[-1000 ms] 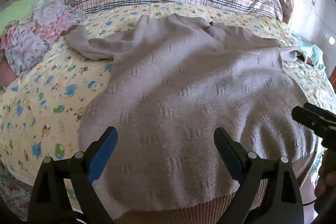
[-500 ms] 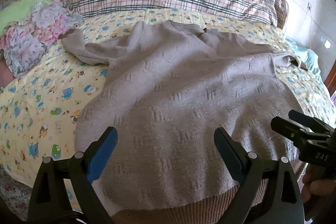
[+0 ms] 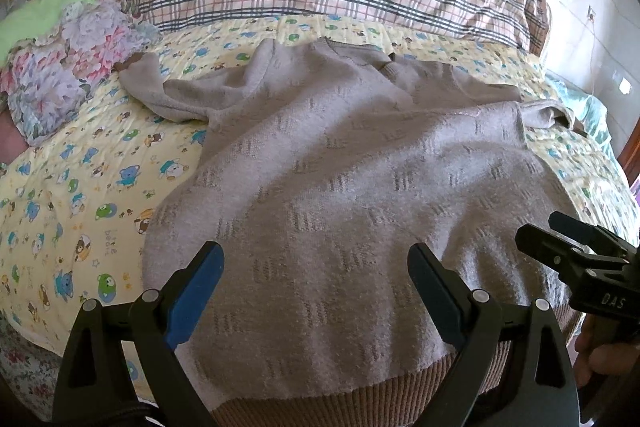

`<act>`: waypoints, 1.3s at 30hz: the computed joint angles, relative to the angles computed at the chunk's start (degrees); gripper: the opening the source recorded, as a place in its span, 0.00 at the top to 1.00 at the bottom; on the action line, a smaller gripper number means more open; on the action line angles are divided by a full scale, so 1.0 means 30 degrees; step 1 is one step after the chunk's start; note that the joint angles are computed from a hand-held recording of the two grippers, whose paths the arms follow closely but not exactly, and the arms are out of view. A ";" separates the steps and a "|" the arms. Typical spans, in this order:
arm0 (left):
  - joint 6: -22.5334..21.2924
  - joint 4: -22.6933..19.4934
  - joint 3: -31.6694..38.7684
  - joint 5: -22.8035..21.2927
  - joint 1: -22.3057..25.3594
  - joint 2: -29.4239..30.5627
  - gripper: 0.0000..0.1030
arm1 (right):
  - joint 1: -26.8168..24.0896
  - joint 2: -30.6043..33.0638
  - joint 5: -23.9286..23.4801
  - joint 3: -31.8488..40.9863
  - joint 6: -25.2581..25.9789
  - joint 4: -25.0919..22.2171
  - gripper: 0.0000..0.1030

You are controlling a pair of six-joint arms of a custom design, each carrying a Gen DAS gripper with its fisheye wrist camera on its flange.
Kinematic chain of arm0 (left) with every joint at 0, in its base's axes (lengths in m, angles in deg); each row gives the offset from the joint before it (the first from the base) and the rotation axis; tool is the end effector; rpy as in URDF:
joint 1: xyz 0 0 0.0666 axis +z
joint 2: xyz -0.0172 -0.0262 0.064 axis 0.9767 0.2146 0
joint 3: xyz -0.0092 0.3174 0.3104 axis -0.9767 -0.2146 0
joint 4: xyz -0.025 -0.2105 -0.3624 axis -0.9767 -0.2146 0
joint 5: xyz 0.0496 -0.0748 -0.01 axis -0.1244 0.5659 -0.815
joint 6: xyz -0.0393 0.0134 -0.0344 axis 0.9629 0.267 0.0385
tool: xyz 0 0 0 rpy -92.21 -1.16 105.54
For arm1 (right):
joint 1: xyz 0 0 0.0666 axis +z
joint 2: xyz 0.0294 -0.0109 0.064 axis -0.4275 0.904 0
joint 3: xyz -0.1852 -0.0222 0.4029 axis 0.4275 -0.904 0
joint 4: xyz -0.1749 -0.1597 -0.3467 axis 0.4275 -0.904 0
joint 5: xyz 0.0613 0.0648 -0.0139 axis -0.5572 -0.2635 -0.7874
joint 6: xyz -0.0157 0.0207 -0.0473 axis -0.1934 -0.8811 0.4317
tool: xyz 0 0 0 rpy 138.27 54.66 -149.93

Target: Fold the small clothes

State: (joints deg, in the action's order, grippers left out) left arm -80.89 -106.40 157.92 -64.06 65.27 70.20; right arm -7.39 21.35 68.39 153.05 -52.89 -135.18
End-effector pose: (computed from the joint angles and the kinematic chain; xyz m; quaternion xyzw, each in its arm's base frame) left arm 0.6232 -0.1505 0.6282 0.3555 0.8653 -0.1479 0.3209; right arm 0.4736 0.1380 0.5608 0.3175 0.8395 0.0710 0.4352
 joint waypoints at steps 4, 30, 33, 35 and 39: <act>-0.0059 -0.0386 0.0367 -0.0149 -0.0031 0.0175 0.09 | -0.0004 0.0053 -0.0038 0.0075 -0.0035 -0.0036 0.05; -0.0084 -0.1932 0.1729 -0.0149 -0.0375 0.1048 0.09 | -0.0476 -0.0243 -0.0840 -0.0465 -0.0456 0.0657 0.05; -0.0189 -0.1612 0.1592 -0.0394 -0.0491 0.1034 0.09 | -0.0765 -0.0556 -0.1053 -0.0767 -0.0668 0.0765 0.05; -0.0221 -0.1678 0.1815 -0.0471 -0.0558 0.1200 0.09 | -0.0985 -0.0791 -0.1052 -0.1020 -0.0993 0.0783 0.05; -0.0187 -0.1508 0.1773 -0.0561 -0.0711 0.1296 0.09 | -0.1458 -0.1167 -0.1162 -0.1442 -0.1596 0.0761 0.05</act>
